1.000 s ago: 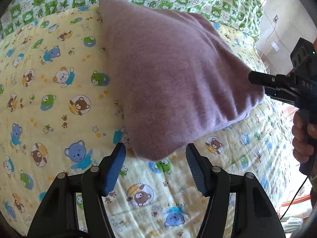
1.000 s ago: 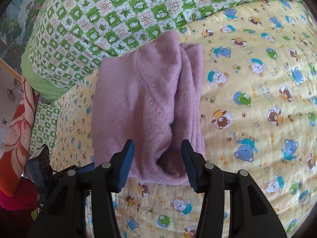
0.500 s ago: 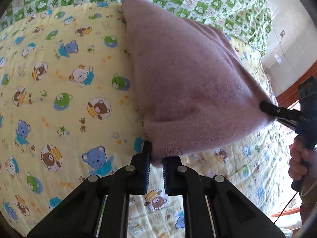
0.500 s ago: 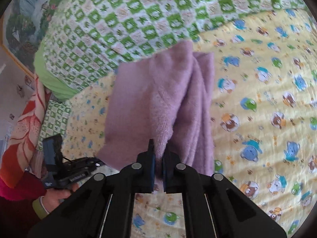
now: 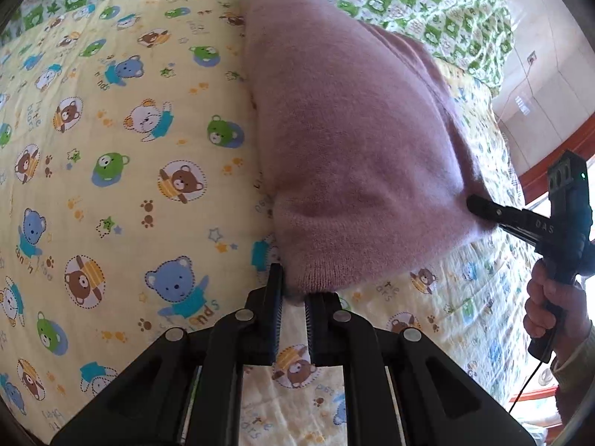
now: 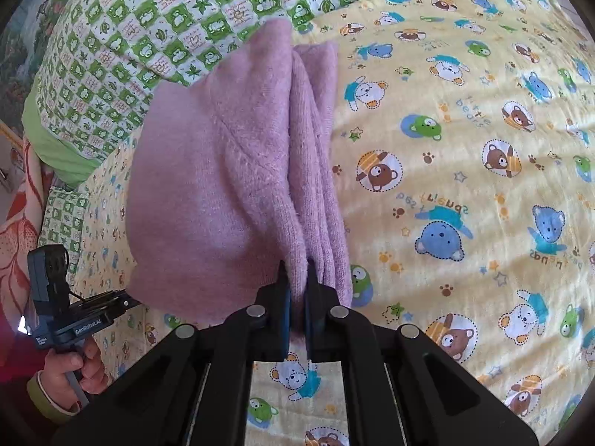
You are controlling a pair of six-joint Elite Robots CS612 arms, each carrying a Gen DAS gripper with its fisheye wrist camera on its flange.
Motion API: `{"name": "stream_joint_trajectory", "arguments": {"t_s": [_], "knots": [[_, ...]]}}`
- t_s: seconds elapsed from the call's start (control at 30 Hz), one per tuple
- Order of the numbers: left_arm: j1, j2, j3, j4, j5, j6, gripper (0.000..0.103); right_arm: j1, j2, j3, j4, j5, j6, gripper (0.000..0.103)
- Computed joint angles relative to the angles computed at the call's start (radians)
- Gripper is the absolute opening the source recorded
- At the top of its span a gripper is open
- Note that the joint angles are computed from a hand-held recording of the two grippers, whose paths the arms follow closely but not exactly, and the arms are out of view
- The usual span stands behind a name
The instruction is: Fold small clothes
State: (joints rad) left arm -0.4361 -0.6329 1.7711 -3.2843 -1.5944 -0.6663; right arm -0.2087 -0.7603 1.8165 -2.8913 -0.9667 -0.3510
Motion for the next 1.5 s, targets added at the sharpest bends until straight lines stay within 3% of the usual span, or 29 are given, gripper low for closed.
{"name": "stream_joint_trajectory", "arguments": {"t_s": [0.17,0.23,0.37,0.4,0.47,0.6,0.67,0.7,0.87,1.07,1.2,1.27,1.37,1.4,1.5], "knots": [[0.005,0.004,0.009,-0.038,-0.067,-0.018,0.009,0.006,0.001,-0.017,0.059,-0.022,0.0,0.007],[0.004,0.001,0.018,-0.045,-0.088,-0.004,0.009,0.002,-0.003,-0.025,0.108,0.002,0.002,0.011],[0.012,-0.019,0.054,-0.071,-0.128,-0.024,0.012,0.005,-0.025,-0.014,0.091,-0.012,0.006,0.026],[0.015,-0.028,0.067,-0.087,-0.122,-0.035,0.017,0.007,-0.029,-0.01,0.071,-0.02,0.015,0.035],[0.023,-0.043,0.088,-0.113,-0.103,-0.061,0.025,0.005,-0.036,-0.003,0.009,-0.016,0.042,0.043],[0.06,-0.051,0.087,-0.157,-0.094,-0.126,0.034,0.005,-0.024,-0.041,-0.023,0.033,0.095,0.05],[0.078,-0.049,0.061,-0.15,-0.095,-0.145,0.044,0.015,-0.011,-0.069,-0.017,0.033,0.11,0.06],[0.085,-0.046,0.049,-0.15,-0.104,-0.153,0.054,0.023,0.0,-0.091,-0.012,0.034,0.111,0.063],[0.115,-0.024,-0.032,-0.122,-0.158,-0.154,0.065,0.045,0.044,-0.172,0.022,0.035,0.138,0.065],[0.117,0.008,-0.104,-0.076,-0.184,-0.15,0.069,0.06,0.082,-0.238,0.087,0.016,0.143,0.066],[0.121,0.034,-0.153,-0.033,-0.204,-0.156,0.07,0.068,0.105,-0.278,0.116,0.021,0.15,0.072],[0.124,0.046,-0.178,-0.011,-0.214,-0.155,0.07,0.071,0.115,-0.301,0.158,0.035,0.13,0.07],[0.129,0.062,-0.212,0.017,-0.229,-0.152,0.073,0.072,0.128,-0.328,0.192,0.031,0.111,0.036],[0.131,0.068,-0.224,0.022,-0.231,-0.155,0.075,0.066,0.131,-0.332,0.197,0.048,0.125,0.03],[0.139,0.092,-0.259,0.02,-0.252,-0.175,0.075,0.047,0.136,-0.32,0.173,0.095,0.173,0.027]]}}
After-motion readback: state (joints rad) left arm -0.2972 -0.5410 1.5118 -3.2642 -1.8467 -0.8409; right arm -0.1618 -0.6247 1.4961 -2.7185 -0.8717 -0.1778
